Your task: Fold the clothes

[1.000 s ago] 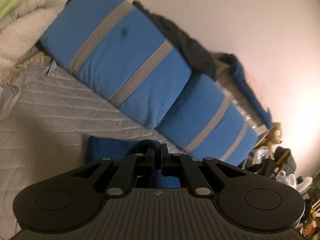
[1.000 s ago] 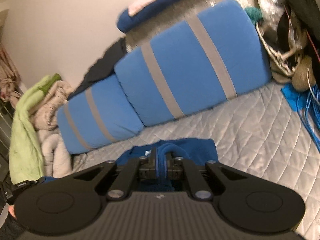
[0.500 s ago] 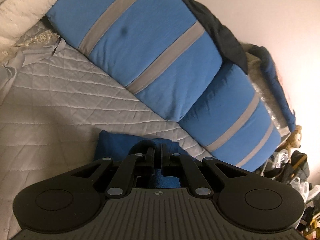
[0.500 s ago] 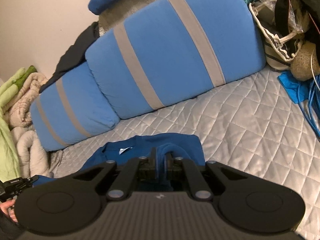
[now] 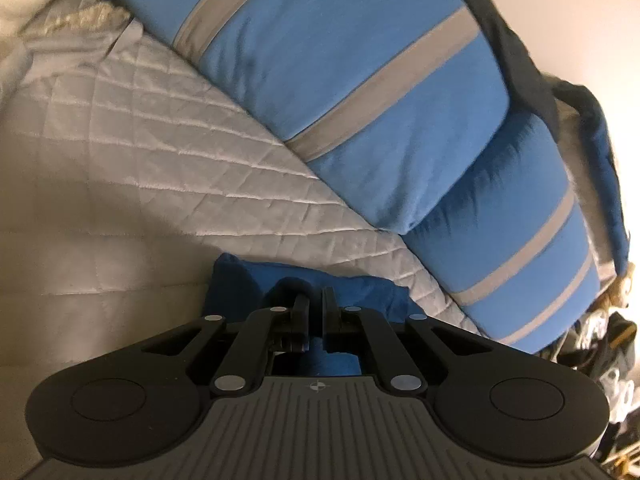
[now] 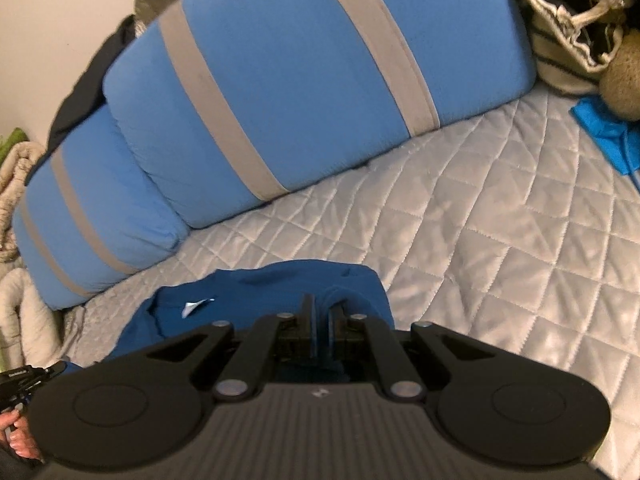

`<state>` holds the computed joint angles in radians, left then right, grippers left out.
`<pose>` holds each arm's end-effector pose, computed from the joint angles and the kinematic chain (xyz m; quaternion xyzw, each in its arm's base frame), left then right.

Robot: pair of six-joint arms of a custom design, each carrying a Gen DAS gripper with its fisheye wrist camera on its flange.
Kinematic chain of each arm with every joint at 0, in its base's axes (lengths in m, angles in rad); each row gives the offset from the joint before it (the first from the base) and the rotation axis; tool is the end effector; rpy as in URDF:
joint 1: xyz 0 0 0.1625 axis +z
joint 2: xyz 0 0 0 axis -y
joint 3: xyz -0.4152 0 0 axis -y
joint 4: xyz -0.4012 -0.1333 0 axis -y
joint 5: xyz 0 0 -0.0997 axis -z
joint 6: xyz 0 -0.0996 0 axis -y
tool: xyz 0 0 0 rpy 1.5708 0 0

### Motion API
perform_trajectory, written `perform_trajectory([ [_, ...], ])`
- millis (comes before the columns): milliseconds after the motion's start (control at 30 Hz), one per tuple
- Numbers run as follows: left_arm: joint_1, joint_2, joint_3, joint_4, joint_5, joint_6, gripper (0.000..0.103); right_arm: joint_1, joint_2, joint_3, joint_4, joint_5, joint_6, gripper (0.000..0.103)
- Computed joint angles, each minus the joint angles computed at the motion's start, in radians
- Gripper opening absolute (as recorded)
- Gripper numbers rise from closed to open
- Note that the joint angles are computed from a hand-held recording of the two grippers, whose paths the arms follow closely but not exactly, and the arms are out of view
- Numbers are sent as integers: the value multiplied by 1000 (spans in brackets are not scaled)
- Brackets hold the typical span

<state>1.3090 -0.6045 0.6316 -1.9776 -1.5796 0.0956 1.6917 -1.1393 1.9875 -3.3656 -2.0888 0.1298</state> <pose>-0.0978 -0.8767 0.3321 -0.1754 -0.9662 0.1877 0.0200 0.1518 -0.5532 0.2690 -0.1206 -0.8599 0.4657 0.1711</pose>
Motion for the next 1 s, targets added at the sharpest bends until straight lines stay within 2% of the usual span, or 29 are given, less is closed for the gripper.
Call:
perform_trajectory([
  [100,11,39,-54,26,-8,-26,6,-29,20,-15,-6,26,9,5],
  [200,16,70,-91,51,14,-46,7,-52,32,-26,-13,55,8,6],
  [300,26,100,-132,89,17,-87,9,-76,41,-28,-19,94,25,10],
  [333,30,101,-133,91,4,-93,15,-82,43,-28,-20,104,32,16],
  [367,34,97,-131,92,-14,-94,18,-88,43,-25,-21,113,38,35],
  [400,39,93,-126,91,-32,-95,25,-93,37,-17,-24,129,40,47],
  [500,46,76,-114,101,-63,-81,43,-103,14,6,-20,170,36,70],
  [533,46,67,-108,111,-64,-66,45,-103,3,15,-12,180,29,76],
  [600,48,48,-94,138,-73,-37,45,-104,-19,31,5,202,14,79],
  [800,76,43,-131,281,-146,-35,45,-118,-97,100,65,280,5,79],
  [967,73,36,-114,313,-114,-5,43,-117,-102,137,66,306,14,79],
  [1000,72,32,-105,303,-110,-11,39,-113,-95,135,68,293,11,79],
])
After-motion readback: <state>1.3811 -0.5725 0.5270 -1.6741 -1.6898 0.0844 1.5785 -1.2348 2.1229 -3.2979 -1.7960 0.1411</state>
